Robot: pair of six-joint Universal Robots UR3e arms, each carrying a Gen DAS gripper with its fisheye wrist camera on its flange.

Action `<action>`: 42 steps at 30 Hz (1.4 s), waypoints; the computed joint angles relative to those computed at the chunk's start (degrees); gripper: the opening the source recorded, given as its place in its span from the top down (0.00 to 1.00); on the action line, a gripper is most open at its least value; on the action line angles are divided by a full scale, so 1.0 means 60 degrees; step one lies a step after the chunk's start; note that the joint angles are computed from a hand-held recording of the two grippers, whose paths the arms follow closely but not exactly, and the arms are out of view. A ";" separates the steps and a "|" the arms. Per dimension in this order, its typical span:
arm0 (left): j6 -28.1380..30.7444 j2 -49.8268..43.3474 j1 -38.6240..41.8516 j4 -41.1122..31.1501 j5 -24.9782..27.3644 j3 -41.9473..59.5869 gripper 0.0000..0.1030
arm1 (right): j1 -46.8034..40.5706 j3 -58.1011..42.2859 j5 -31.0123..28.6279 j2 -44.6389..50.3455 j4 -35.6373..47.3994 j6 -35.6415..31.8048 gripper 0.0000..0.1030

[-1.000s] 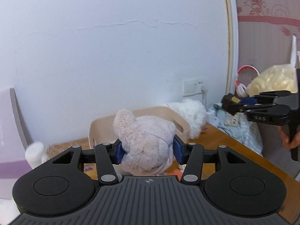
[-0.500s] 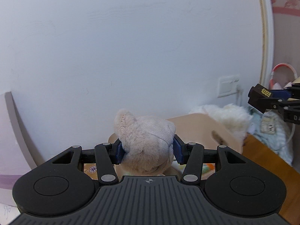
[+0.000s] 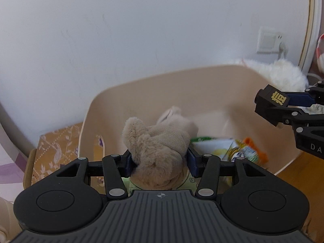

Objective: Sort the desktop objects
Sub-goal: 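Carry the sock and black cube to the bin and open both tools, then grasp the green scrunchie with the left tool while the right tool grasps the grey claw clip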

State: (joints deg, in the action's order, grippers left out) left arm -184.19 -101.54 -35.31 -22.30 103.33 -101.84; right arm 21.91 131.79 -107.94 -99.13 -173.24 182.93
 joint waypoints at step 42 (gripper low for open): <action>0.0360 0.5631 -0.2013 -0.0435 0.1259 -0.5185 0.17 | 0.9622 0.0880 -0.5556 -0.1825 0.6364 0.8100 0.00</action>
